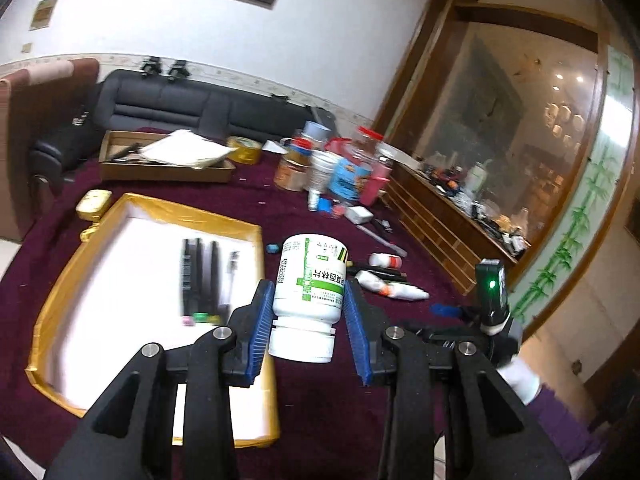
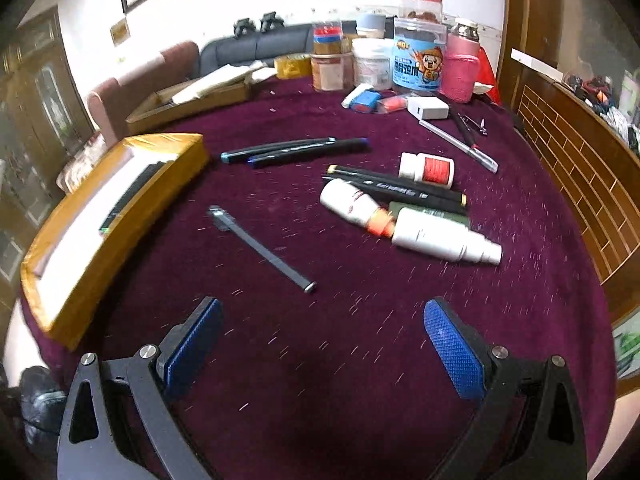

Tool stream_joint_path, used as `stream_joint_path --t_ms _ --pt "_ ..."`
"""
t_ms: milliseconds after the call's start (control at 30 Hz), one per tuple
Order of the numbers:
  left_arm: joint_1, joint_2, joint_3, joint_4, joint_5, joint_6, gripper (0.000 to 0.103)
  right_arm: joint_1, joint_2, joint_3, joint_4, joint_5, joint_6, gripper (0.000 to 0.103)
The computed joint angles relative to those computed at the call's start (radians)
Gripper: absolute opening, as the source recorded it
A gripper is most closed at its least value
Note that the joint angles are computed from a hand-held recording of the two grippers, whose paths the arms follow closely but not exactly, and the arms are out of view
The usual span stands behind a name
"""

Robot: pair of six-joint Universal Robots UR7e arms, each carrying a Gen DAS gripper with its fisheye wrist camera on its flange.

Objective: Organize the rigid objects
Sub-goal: 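Carry the bottle over the white box with the left while the right grasps the black pen, then lower the green-label bottle into the box and open the left while the right releases the black pen beside it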

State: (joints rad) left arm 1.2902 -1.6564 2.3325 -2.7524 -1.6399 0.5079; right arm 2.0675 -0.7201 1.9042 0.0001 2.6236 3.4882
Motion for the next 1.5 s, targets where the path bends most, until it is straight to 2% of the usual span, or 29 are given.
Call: stream_joint_path --t_ms 200,300,333,367,400,467,533,567,633,800,967,1100,1167,1300,1400,1500 --pt "0.08 0.088 -0.081 -0.019 0.044 0.012 0.033 -0.066 0.073 -0.133 0.046 -0.043 -0.202 0.098" --pt "0.106 0.128 -0.115 -0.015 0.06 0.004 0.033 -0.095 0.124 -0.201 0.062 -0.073 -0.279 0.088" --pt "0.113 0.141 -0.124 -0.014 0.065 0.001 0.033 -0.106 0.149 -0.234 0.084 -0.084 -0.289 0.08" --pt "0.118 0.151 -0.131 -0.014 0.07 -0.002 0.033 -0.116 0.169 -0.26 0.105 -0.09 -0.293 0.068" --pt "0.121 0.161 -0.136 -0.017 0.077 -0.005 0.033 -0.124 0.169 -0.26 0.088 -0.106 -0.312 0.066" --pt "0.126 0.175 -0.145 -0.017 0.088 -0.013 0.033 -0.132 0.15 -0.243 0.06 -0.165 -0.308 0.035" --pt "0.131 0.187 -0.157 -0.012 0.09 -0.016 0.033 -0.12 0.164 -0.259 0.076 -0.159 -0.295 0.015" --pt "0.134 0.192 -0.162 -0.012 0.091 -0.016 0.033 -0.116 0.17 -0.264 0.087 -0.17 -0.279 0.009" --pt "0.143 0.204 -0.178 -0.005 0.089 -0.017 0.033 -0.115 0.169 -0.263 0.093 -0.19 -0.252 0.008" --pt "0.155 0.221 -0.222 0.033 0.116 -0.026 0.033 -0.119 0.106 -0.192 0.01 -0.318 -0.192 0.008" --pt "0.139 0.267 -0.292 0.071 0.195 0.002 0.033 -0.093 0.049 -0.168 -0.037 -0.429 -0.15 0.008" --pt "0.112 0.34 -0.366 0.101 0.265 0.018 0.033 -0.093 0.048 -0.223 -0.026 -0.55 -0.106 0.008" --pt "0.102 0.386 -0.408 0.122 0.293 0.02 0.033 -0.107 0.081 -0.289 0.003 -0.621 -0.075 0.008" --pt "0.104 0.483 -0.502 0.186 0.311 -0.033 0.033 -0.136 0.202 -0.487 0.095 -0.707 -0.007 0.008" --pt "0.117 0.55 -0.561 0.198 0.336 -0.078 0.033 -0.154 0.305 -0.645 0.179 -0.722 0.046 0.008" --pt "0.132 0.584 -0.59 0.176 0.332 -0.091 0.033 -0.165 0.404 -0.808 0.278 -0.709 0.079 0.008"
